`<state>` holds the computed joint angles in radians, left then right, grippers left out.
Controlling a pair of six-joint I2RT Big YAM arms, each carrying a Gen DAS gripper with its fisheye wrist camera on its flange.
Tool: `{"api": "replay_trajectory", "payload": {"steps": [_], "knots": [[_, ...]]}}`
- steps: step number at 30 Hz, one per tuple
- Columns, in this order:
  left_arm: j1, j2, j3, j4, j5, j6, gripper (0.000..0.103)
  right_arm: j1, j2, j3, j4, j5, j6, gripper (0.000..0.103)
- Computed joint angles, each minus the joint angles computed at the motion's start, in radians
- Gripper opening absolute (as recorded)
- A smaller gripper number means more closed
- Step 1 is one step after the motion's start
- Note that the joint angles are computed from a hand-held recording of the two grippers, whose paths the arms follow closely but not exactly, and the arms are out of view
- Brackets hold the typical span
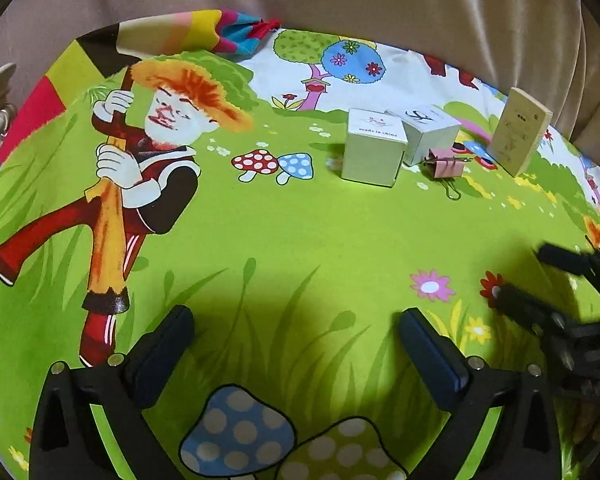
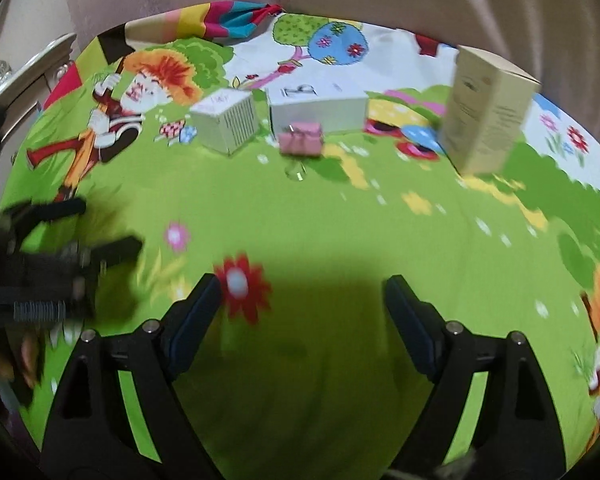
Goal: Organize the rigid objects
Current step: 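Move both open tools back over the remaining items on the mat, then grasp the pink binder clip with the right tool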
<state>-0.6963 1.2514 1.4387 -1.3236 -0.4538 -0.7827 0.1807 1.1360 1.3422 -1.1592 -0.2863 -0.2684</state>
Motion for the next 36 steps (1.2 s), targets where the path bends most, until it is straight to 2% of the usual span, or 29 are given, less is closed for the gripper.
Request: {"api": "replay_trajectory", "payload": {"steps": [5, 10, 14, 15, 17, 18, 19, 22, 25, 31, 33, 36], "knots": [[0.001, -0.015, -0.012, 0.014, 0.004, -0.004, 0.103, 0.048, 0.113, 0.092, 0.021, 0.027, 0.057, 0.088], [0.025, -0.077, -0.071, 0.111, 0.042, -0.026, 0.103, 0.068, 0.198, 0.162, 0.062, 0.038, 0.145, 0.088], [0.032, -0.093, -0.086, 0.143, 0.053, -0.04, 0.103, 0.089, 0.239, 0.202, 0.071, 0.052, 0.181, 0.087], [0.031, -0.092, -0.086, 0.143, 0.053, -0.041, 0.103, 0.099, 0.245, 0.209, 0.071, 0.075, 0.183, 0.086], [0.03, -0.092, -0.085, 0.145, 0.053, -0.043, 0.103, 0.119, 0.247, 0.21, 0.071, 0.151, 0.168, 0.071], [0.031, -0.093, -0.087, 0.147, 0.053, -0.043, 0.103, 0.12, 0.238, 0.202, 0.076, 0.161, 0.155, 0.061], [0.03, -0.093, -0.087, 0.148, 0.053, -0.043, 0.103, 0.111, 0.225, 0.19, 0.085, 0.14, 0.139, 0.037], [0.031, -0.096, -0.09, 0.15, 0.054, -0.043, 0.103, 0.062, 0.177, 0.144, 0.076, 0.063, 0.072, 0.036], [0.032, -0.093, -0.088, 0.147, 0.053, -0.041, 0.103, -0.034, 0.092, 0.068, 0.05, -0.016, -0.004, 0.036], [0.026, -0.075, -0.07, 0.118, 0.038, -0.038, 0.103, -0.207, -0.009, -0.014, 0.01, -0.04, -0.118, 0.036], [0.02, -0.058, -0.052, 0.088, 0.026, -0.034, 0.103, -0.243, -0.019, -0.022, 0.015, -0.021, -0.125, 0.036], [-0.002, 0.005, 0.006, -0.017, -0.021, -0.027, 0.103, -0.266, -0.005, -0.01, 0.006, -0.033, -0.099, 0.036]]}}
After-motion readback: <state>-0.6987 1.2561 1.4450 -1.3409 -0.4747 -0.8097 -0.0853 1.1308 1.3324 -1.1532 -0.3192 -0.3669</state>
